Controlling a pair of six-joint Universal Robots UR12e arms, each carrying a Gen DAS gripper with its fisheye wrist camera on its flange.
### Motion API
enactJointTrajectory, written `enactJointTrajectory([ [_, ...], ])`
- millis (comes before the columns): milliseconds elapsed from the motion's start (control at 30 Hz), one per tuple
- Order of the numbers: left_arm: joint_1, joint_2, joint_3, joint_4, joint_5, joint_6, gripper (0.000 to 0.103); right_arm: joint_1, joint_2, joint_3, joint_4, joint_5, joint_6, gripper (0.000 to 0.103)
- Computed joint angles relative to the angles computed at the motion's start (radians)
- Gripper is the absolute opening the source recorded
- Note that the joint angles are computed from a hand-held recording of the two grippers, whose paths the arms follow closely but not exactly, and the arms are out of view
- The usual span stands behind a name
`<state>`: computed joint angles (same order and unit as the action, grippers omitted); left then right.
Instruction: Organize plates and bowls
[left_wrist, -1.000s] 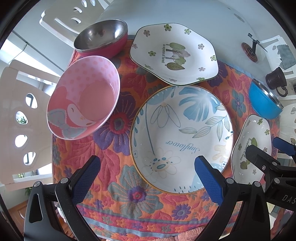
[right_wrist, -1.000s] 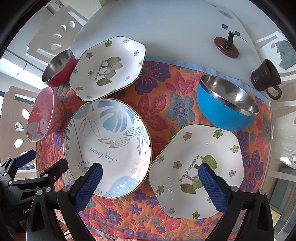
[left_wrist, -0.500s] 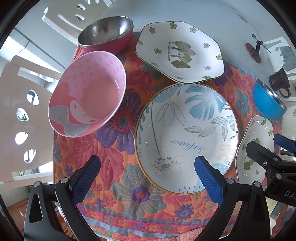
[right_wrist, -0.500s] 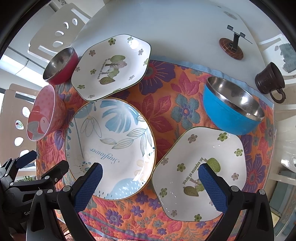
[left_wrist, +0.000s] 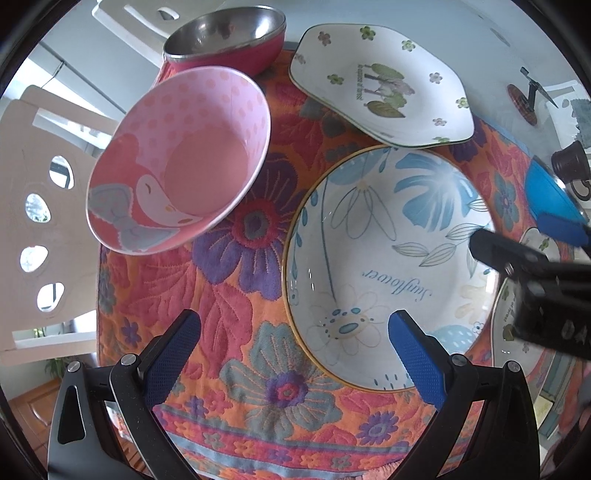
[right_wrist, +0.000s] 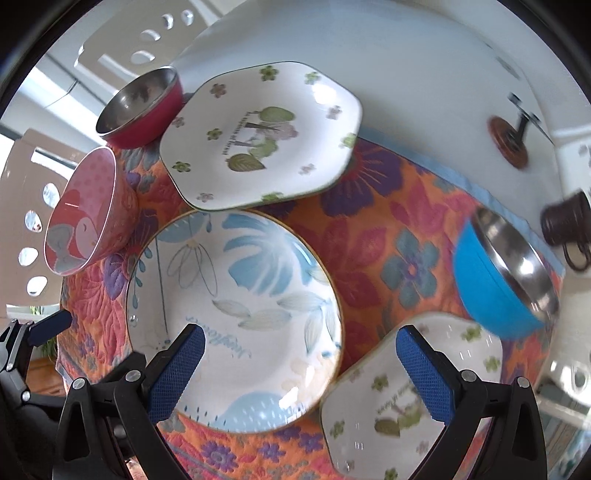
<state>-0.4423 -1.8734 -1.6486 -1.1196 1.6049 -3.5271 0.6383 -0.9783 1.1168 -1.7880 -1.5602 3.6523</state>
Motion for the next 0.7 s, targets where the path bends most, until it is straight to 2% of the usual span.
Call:
enactJointTrajectory([
  [100,-0.003,-0.005,-0.01,0.011,0.023,0.008,0.101,-0.001,0.021,-0.014,-0.001,-0.009,-0.041,0.103],
  [200,0.004,-0.01,-0.023,0.024,0.006,0.012,0.101,0.001,0.043,-0.032,0.014,-0.035,-0.089,0.103],
  [500,-0.001,-0.047,-0.046,0.021,0.014,0.008,0.103,-0.022,0.084,-0.026,0.015,0.056,-0.162,0.103],
  [533,0.005,-0.049,-0.061,0.041,-0.003,0.006,0.103,-0.031,0.083,-0.014,0.004,0.099,-0.168,0.103],
  [633,0.04,-0.034,-0.127,0.177,-0.126,-0.053,0.103,-0.039,0.077,0.001,-0.029,0.108,-0.152,0.103],
  [700,0.043,-0.036,-0.128,0.177,-0.128,-0.058,0.103,-0.038,0.079,-0.001,-0.033,0.1,-0.15,0.103],
])
